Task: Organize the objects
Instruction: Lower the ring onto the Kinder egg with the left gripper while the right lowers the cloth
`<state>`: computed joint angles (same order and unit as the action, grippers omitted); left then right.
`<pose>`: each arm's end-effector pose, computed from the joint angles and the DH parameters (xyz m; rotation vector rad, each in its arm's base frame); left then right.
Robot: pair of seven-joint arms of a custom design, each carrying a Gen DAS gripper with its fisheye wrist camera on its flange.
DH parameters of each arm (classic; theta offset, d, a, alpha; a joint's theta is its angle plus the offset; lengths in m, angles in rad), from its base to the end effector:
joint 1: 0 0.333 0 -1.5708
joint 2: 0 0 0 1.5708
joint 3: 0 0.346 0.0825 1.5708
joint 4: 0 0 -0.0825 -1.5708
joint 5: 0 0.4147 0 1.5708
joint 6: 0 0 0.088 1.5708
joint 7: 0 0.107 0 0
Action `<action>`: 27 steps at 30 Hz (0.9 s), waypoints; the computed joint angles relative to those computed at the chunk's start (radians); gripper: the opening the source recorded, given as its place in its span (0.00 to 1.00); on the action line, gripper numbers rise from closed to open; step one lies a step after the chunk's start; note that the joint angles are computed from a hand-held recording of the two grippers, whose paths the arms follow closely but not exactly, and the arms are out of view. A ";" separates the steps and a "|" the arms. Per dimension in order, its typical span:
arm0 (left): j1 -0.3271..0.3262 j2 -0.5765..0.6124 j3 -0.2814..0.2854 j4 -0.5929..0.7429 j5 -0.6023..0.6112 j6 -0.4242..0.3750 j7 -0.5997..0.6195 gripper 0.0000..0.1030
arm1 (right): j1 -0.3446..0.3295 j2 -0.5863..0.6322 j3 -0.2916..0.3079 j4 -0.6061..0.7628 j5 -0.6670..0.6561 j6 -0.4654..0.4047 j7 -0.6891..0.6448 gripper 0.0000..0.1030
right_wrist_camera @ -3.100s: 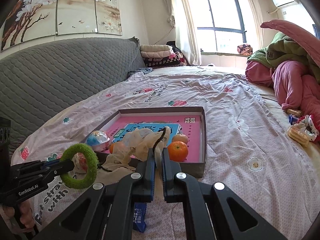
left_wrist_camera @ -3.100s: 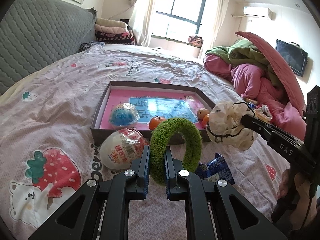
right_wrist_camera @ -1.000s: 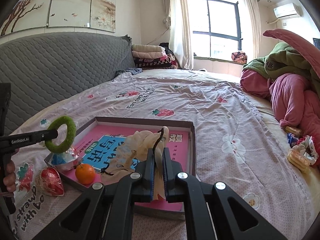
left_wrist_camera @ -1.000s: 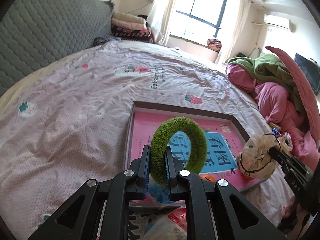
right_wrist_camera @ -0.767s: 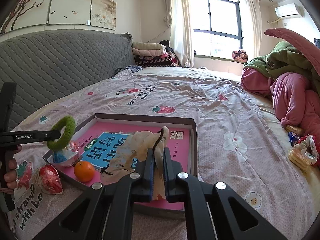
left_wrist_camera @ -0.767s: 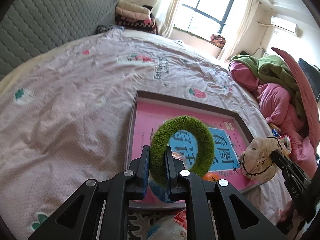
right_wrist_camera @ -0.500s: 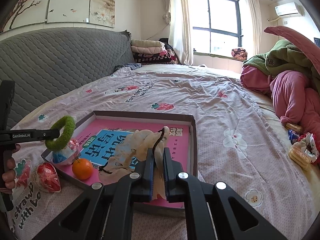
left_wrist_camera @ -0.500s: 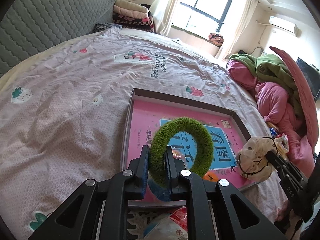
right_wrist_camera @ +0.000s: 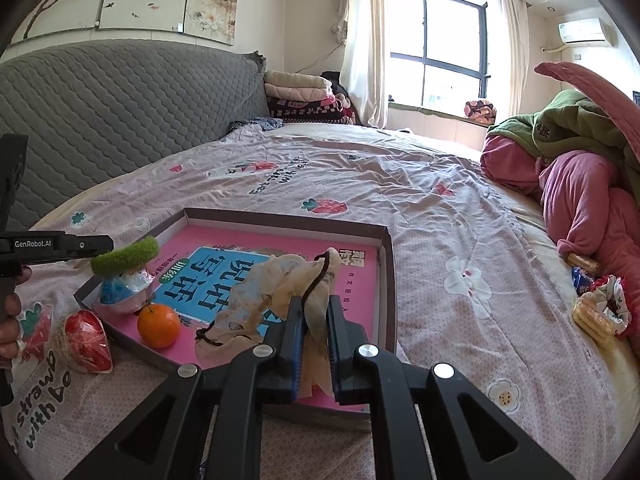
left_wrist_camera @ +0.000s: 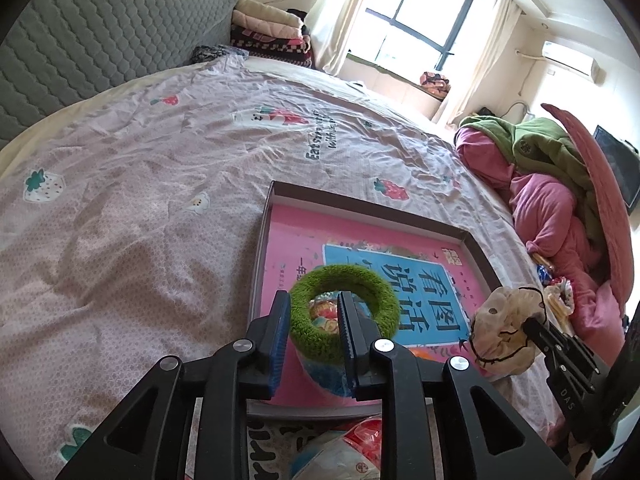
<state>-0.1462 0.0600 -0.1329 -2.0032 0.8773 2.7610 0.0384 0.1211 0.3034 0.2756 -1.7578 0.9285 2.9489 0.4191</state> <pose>0.6034 -0.2048 0.5119 -2.1652 1.2201 -0.9366 0.6840 0.2055 0.4963 -1.9709 0.9706 -0.5659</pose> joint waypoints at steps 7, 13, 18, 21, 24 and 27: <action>0.000 -0.003 -0.001 -0.001 0.003 -0.002 -0.002 0.24 | -0.005 -0.005 0.010 -0.004 0.013 0.007 -0.019 0.12; -0.002 -0.005 -0.002 0.001 0.018 -0.006 -0.014 0.24 | -0.007 -0.011 0.021 -0.007 0.058 0.010 -0.084 0.14; -0.002 -0.009 -0.005 0.000 0.030 -0.007 -0.019 0.24 | -0.002 -0.016 0.016 -0.006 0.099 0.010 -0.119 0.15; -0.004 -0.012 -0.008 0.002 0.045 -0.025 -0.022 0.24 | 0.000 -0.018 0.013 -0.005 0.122 0.012 -0.136 0.16; -0.004 -0.011 -0.011 0.003 0.042 -0.027 -0.016 0.24 | 0.007 -0.019 0.006 -0.004 0.133 0.013 -0.144 0.17; -0.005 -0.010 -0.011 0.005 0.046 -0.028 -0.015 0.24 | 0.007 -0.021 0.009 -0.005 0.156 0.018 -0.173 0.18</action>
<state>-0.1508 0.0497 -0.1443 -1.9984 0.9228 2.7325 0.0234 0.1276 0.2820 0.2842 -1.7624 1.0848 2.9672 0.2461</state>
